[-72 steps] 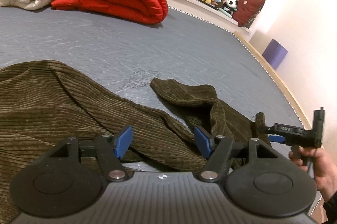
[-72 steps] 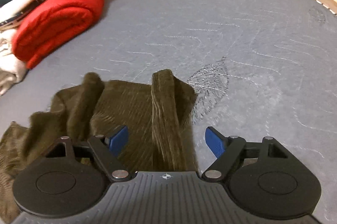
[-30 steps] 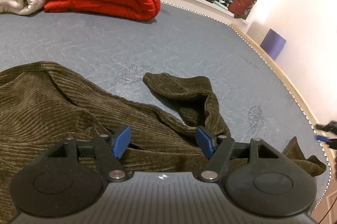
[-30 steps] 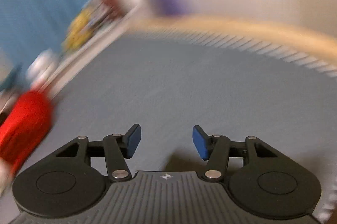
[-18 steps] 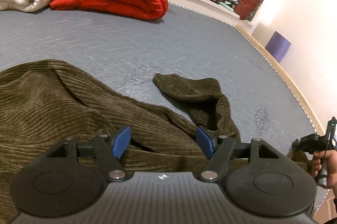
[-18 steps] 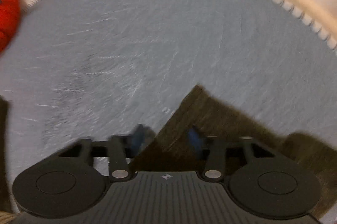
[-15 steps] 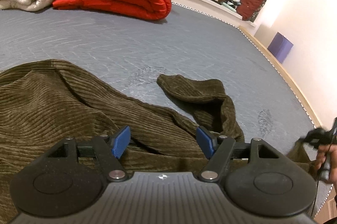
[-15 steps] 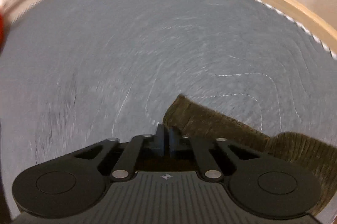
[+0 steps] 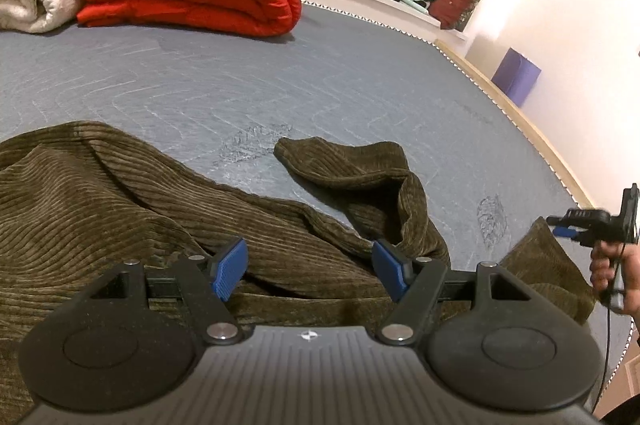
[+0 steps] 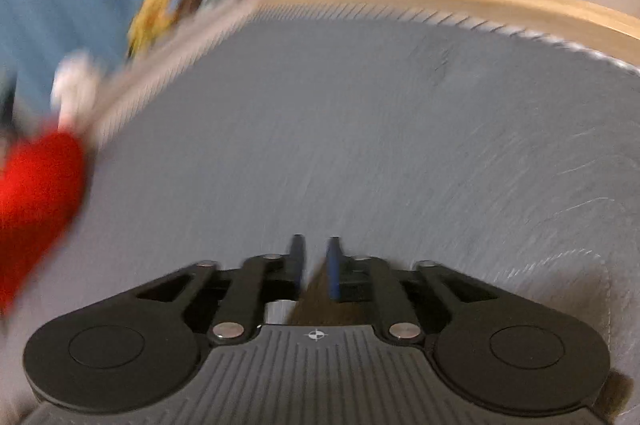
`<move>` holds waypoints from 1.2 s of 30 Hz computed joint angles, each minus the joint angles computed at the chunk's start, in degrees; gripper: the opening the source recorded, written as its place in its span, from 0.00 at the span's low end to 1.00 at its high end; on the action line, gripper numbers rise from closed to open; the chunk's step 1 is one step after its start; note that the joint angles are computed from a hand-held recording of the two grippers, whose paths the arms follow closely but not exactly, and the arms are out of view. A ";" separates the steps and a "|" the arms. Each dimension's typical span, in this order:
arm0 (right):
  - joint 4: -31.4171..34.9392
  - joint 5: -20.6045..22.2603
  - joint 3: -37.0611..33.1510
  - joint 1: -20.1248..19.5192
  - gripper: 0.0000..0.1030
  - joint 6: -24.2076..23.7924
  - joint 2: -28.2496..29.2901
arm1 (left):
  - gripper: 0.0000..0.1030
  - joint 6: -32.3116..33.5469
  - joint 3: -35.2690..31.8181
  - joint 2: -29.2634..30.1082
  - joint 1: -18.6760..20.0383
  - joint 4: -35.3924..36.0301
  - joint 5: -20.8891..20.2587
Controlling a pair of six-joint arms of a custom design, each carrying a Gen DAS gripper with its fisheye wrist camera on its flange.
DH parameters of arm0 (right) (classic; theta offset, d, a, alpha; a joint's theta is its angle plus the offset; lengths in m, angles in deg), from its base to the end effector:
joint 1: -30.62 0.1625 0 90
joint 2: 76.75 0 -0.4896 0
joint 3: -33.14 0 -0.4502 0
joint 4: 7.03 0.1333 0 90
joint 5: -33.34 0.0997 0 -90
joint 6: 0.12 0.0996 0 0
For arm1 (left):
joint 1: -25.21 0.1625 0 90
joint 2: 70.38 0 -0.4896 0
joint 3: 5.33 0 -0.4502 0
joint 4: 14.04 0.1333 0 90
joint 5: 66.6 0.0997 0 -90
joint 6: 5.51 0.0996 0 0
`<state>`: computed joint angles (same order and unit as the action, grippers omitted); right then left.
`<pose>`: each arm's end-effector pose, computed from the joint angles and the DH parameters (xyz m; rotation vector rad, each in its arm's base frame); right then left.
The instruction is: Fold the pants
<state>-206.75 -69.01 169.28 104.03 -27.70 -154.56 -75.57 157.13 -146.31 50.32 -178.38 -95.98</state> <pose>-0.0291 -0.4901 0.2751 0.1071 -2.4378 0.9874 -0.1180 -0.2983 0.1192 0.0398 2.3094 -1.1505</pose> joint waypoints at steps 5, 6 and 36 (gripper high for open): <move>1.38 -3.76 2.60 3.06 0.44 -7.82 2.56 | 0.72 0.92 -0.63 3.01 0.45 -2.36 -0.29; -0.51 -4.56 2.90 4.00 0.48 -8.58 3.92 | 0.72 1.11 -0.67 3.47 0.47 -2.79 -0.35; -28.46 -10.01 3.20 6.95 0.53 -5.74 12.94 | 0.59 13.51 0.50 10.41 -1.54 -19.27 -4.38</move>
<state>-235.20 -79.02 172.48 110.98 -33.43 -141.63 -62.07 157.63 -135.89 48.79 -197.65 -100.36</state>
